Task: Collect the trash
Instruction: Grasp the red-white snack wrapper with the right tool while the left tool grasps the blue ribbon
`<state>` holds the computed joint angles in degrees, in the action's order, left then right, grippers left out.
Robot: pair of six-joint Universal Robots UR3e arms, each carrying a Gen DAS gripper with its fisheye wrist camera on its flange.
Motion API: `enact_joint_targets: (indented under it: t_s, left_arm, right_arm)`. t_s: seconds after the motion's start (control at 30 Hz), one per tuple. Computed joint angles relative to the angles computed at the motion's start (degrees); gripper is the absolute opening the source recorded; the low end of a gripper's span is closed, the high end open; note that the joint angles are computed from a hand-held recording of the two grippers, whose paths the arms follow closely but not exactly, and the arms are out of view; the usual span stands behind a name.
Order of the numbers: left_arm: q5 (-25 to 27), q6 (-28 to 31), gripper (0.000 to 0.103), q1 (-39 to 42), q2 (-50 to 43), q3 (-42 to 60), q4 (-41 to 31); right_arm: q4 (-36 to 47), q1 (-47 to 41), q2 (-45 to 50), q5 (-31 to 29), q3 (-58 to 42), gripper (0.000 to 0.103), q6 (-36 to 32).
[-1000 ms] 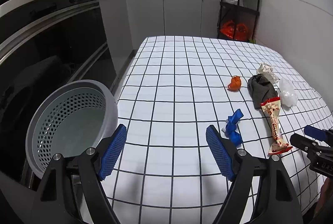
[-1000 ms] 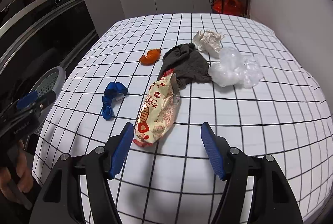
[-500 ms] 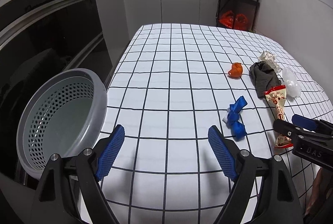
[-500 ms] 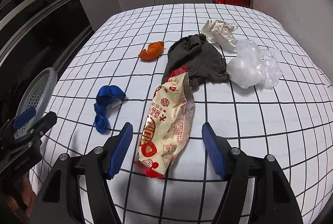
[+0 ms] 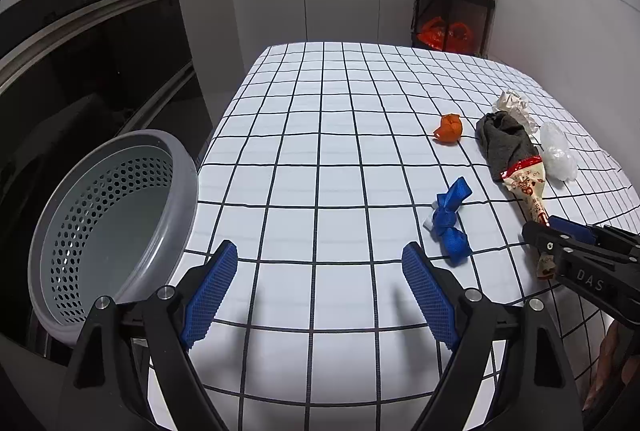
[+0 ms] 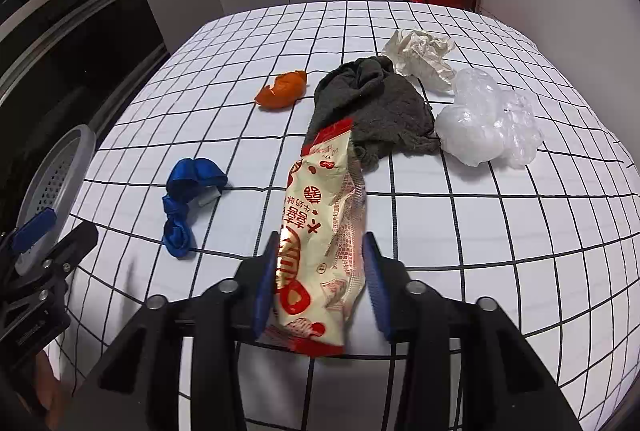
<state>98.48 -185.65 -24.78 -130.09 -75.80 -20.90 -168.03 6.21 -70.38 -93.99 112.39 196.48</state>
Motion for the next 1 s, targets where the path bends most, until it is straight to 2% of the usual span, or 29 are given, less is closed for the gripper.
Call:
enact_joint_targets:
  t_s: [0.13, 0.2, 0.53, 0.7, 1.0]
  left_arm:
    - [0.10, 0.05, 0.083, -0.30, -0.07, 0.09, -0.02]
    - [0.38, 0.16, 0.084, -0.76, -0.34, 0.49, -0.07]
    - [3.28, 1.03, 0.087, -4.26, -3.38, 7.17, -3.02]
    - [2.69, -0.33, 0.088, -5.53, -7.78, 16.05, -7.97]
    - [4.74, -1.30, 0.088, -7.87, -19.88, 37.41, -20.98]
  right_arm:
    - [-1.20, -0.94, -2.51, 1.28, 3.04, 0.025, -0.75]
    - [-1.70, -2.02, -4.73, 2.47, 5.23, 0.011, -1.07]
    - [-4.46, -8.41, -15.42, 9.13, 14.64, 0.010, -2.27]
    - [-4.70, -11.40, -20.43, 12.44, 17.63, 0.010, -2.48]
    - [-3.84, -14.40, -25.20, 16.53, 19.79, 0.010, -3.56]
